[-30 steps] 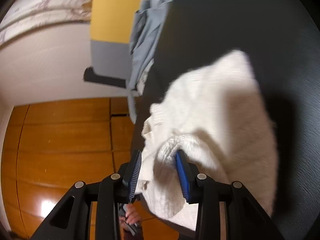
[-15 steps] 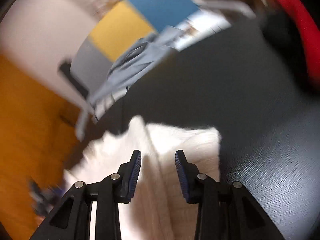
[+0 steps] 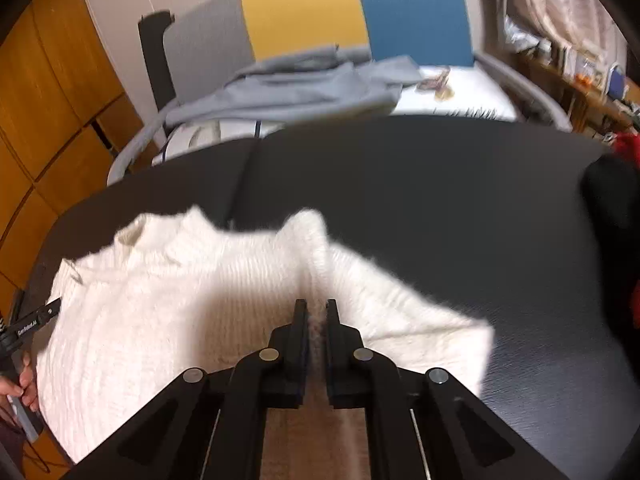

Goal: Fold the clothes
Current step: 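Release the folded sweater and open both grippers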

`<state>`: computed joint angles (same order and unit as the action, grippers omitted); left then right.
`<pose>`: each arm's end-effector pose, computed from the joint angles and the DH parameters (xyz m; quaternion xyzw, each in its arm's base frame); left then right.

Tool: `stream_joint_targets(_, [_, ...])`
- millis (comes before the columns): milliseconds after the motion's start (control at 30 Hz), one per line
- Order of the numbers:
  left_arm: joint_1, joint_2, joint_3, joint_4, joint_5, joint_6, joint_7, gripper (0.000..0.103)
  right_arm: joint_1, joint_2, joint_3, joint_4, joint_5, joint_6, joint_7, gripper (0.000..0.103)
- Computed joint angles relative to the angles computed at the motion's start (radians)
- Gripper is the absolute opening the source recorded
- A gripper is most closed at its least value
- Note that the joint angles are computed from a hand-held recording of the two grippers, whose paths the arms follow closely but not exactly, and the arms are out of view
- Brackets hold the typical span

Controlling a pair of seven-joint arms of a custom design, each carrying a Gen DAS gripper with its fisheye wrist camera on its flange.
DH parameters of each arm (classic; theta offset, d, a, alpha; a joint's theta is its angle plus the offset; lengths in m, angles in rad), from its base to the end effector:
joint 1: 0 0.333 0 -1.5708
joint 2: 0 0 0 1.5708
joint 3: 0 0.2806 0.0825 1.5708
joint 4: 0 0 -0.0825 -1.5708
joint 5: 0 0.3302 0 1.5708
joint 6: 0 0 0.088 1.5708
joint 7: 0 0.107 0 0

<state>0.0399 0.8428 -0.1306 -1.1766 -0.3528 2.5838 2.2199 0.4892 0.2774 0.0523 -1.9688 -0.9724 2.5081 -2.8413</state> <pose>0.7283 -0.0268 0.3473 -0.5148 0.7942 -0.2822 0.1567 0.4912 0.3011 0.3554 -0.4388 0.8324 -0.2415 0.2371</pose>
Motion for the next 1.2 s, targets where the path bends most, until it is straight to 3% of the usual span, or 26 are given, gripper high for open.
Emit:
stream_joint_targets(100, [-0.018,-0.022,0.011,-0.074,0.004,0.124,0.02,0.027,0.01,-0.024,-0.013,-0.029,-0.032,-0.054,0.106,0.005])
stream_joint_targets(167, [-0.019,-0.018,0.012,-0.084,-0.004,0.152,0.01,0.027,-0.002,0.003,-0.004,-0.017,-0.001,-0.072,0.092,0.005])
stream_joint_targets(267, [-0.023,-0.023,0.012,-0.132,-0.014,0.232,0.014,0.034,0.006,0.033,-0.004,-0.013,-0.018,-0.083,0.089,0.009])
stream_joint_targets(300, [-0.016,-0.037,0.003,-0.157,-0.017,0.248,0.037,0.034,0.015,0.033,0.0,-0.006,-0.014,-0.116,0.071,0.012])
stream_joint_targets(333, [-0.008,-0.054,-0.006,-0.18,-0.023,0.258,0.055,0.034,0.026,0.029,0.006,0.006,-0.004,-0.164,0.045,0.023])
stream_joint_targets(400, [0.008,-0.095,-0.023,-0.221,-0.048,0.256,0.075,0.034,0.06,0.017,0.019,0.033,0.0,-0.273,0.019,0.025])
stream_joint_targets(467, [0.054,-0.148,-0.081,-0.285,-0.111,0.276,0.131,0.035,0.097,-0.025,0.029,0.017,-0.076,-0.297,0.094,0.026])
stream_joint_targets(533, [0.122,-0.199,-0.166,-0.354,-0.216,0.299,0.224,0.045,0.089,-0.065,0.035,-0.033,-0.177,-0.161,0.181,0.026])
stream_joint_targets(600, [0.13,-0.214,-0.187,-0.38,-0.261,0.289,0.287,0.056,0.065,-0.053,0.039,-0.038,-0.188,-0.062,0.2,0.026])
stream_joint_targets(667, [0.075,-0.21,-0.139,-0.393,-0.241,0.305,0.3,0.056,0.046,-0.021,0.042,-0.033,-0.119,-0.038,0.163,0.026])
stream_joint_targets(700, [0.007,-0.194,-0.065,-0.384,-0.207,0.313,0.278,0.056,0.035,-0.003,0.045,-0.034,-0.058,-0.04,0.126,0.025])
stream_joint_targets(733, [-0.027,-0.175,-0.026,-0.383,-0.123,0.329,0.227,0.057,0.036,-0.01,0.036,-0.06,-0.065,-0.021,0.155,0.024])
stream_joint_targets(767, [-0.029,-0.172,-0.022,-0.395,-0.106,0.346,0.231,0.057,0.042,-0.029,0.021,-0.096,-0.115,0.009,0.227,0.023])
stream_joint_targets(833, [0.026,-0.203,-0.081,-0.432,-0.169,0.359,0.305,0.057,0.058,-0.104,0.02,-0.174,-0.171,-0.01,0.381,0.026])
stream_joint_targets(900, [0.059,-0.243,-0.102,-0.462,-0.202,0.311,0.323,0.056,0.064,-0.201,0.038,-0.275,-0.254,-0.035,0.563,0.031])
stream_joint_targets(933, [0.106,-0.272,-0.151,-0.493,-0.256,0.29,0.373,0.056,0.059,-0.25,0.053,-0.33,-0.291,-0.033,0.653,0.033])
stream_joint_targets(1000, [0.182,-0.329,-0.221,-0.547,-0.379,0.231,0.472,0.056,0.039,-0.331,0.08,-0.427,-0.331,-0.006,0.795,0.05])
stream_joint_targets(1100, [0.258,-0.415,-0.276,-0.624,-0.523,0.075,0.604,0.057,-0.015,-0.394,0.095,-0.534,-0.417,0.123,0.958,0.053])
stream_joint_targets(1200, [0.269,-0.488,-0.284,-0.708,-0.584,-0.051,0.711,0.056,-0.055,-0.383,0.101,-0.556,-0.552,0.236,1.064,0.053])
